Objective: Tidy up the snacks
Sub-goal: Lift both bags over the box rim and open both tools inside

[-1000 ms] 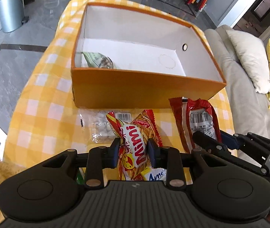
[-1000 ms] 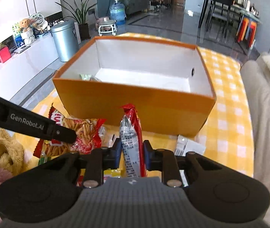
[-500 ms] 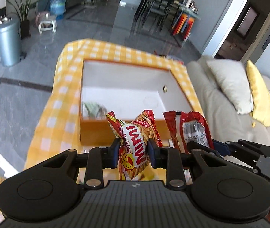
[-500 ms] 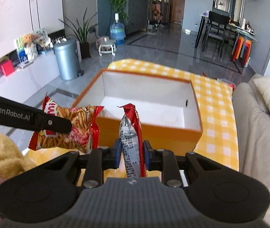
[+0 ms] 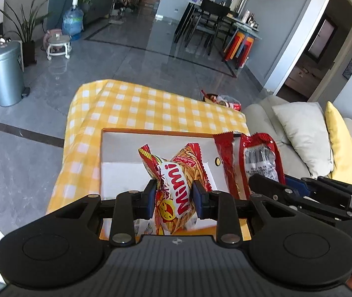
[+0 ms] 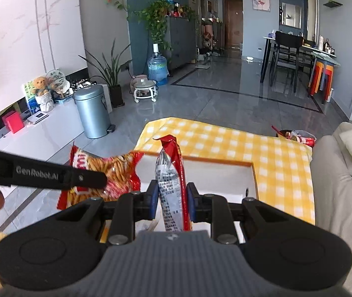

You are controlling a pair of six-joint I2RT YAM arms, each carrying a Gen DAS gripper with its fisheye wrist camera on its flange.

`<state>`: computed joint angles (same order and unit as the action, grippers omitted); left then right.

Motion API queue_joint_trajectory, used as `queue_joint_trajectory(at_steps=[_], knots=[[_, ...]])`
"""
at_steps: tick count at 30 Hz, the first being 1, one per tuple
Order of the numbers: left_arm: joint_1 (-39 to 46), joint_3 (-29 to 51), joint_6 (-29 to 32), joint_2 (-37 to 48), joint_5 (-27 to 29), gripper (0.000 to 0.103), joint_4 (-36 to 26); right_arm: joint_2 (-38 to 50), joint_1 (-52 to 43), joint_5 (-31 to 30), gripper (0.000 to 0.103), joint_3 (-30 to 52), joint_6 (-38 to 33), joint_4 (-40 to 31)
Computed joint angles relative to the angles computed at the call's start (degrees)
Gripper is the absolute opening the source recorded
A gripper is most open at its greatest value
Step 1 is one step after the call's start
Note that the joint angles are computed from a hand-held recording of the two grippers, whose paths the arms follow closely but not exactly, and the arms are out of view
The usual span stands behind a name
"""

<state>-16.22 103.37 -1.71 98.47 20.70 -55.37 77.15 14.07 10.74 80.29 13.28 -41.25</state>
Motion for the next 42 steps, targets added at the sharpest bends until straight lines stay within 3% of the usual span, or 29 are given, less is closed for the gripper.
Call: queue_joint_trajectory(at_steps=[11, 20, 25, 35, 40, 42], knots=[[-3.4, 13.1, -0.2, 18.7, -4.8, 0.033, -5.3, 20.9, -10.0, -10.9, 0.02, 11.4, 1.0, -1.6], [-5.3, 23.6, 1.6, 30.0, -8.2, 0.033, -11.9, 33.3, -9.9, -6.6, 0.02, 17.6, -3.1, -4.6], [-5.6, 30.6, 2.9, 35.4, -9.4, 0.033, -17.2, 37.7, -10.2, -7.3, 0.02, 21.6, -3.6, -7.6], [-5.3, 35.0, 2.8, 38.7, -10.9, 0.036, -20.4, 42.3, -10.9, -12.6, 0.023, 26.6, -1.9, -12.5], [-5.2, 34.1, 2.9, 38.1, -12.2, 0.051, -19.5, 43.2, -12.0, -15.5, 0.023, 27.6, -0.2, -13.9], [-5.2, 31.6, 3.7, 36.4, -13.2, 0.054, -17.7, 43.0, -12.3, -15.9, 0.034, 27.5, 0.3, -14.3]])
